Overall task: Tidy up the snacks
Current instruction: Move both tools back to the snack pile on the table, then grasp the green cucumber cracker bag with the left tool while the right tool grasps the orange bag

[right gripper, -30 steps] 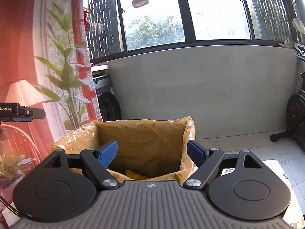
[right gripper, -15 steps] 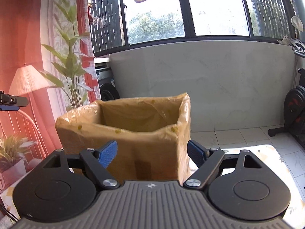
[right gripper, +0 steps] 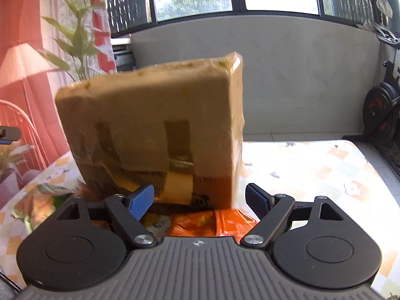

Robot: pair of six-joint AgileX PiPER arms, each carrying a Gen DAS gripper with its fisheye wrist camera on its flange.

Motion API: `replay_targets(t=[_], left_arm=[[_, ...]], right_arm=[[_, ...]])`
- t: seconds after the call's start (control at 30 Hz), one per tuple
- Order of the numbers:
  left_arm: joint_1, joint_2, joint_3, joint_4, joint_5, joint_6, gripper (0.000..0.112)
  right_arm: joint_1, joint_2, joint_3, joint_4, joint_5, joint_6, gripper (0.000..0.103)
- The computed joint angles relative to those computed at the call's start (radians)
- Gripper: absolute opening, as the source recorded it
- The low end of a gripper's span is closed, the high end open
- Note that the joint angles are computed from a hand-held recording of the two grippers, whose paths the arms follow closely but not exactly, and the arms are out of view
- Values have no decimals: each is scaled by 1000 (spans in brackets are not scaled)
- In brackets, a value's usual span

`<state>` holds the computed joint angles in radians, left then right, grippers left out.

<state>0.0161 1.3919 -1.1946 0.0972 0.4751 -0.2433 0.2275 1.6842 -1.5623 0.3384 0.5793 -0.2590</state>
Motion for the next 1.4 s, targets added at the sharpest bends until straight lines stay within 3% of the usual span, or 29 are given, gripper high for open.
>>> replay_targets(t=[0.13, 0.27, 0.5, 0.73, 0.9, 1.13, 1.4], left_arm=[[17, 17, 30, -34, -21, 13, 93], [33, 30, 40, -90, -38, 66, 93], [27, 54, 52, -105, -50, 66, 93], [11, 36, 80, -75, -61, 46, 93], [4, 22, 102, -64, -67, 33, 93], [-4, 24, 129, -27, -75, -11, 93], [-3, 33, 145, -6, -77, -35, 93]], right_arm=[[-15, 78, -52, -76, 50, 108, 83], [-41, 125, -94, -38, 135, 98, 83], [-30, 102, -41, -16, 126, 84, 87], [-1, 21, 46, -31, 71, 84, 68], [10, -65, 154, 6, 29, 88, 61], [16, -156, 312, 101, -45, 18, 65], [-43, -97, 276, 242, 24, -43, 79]])
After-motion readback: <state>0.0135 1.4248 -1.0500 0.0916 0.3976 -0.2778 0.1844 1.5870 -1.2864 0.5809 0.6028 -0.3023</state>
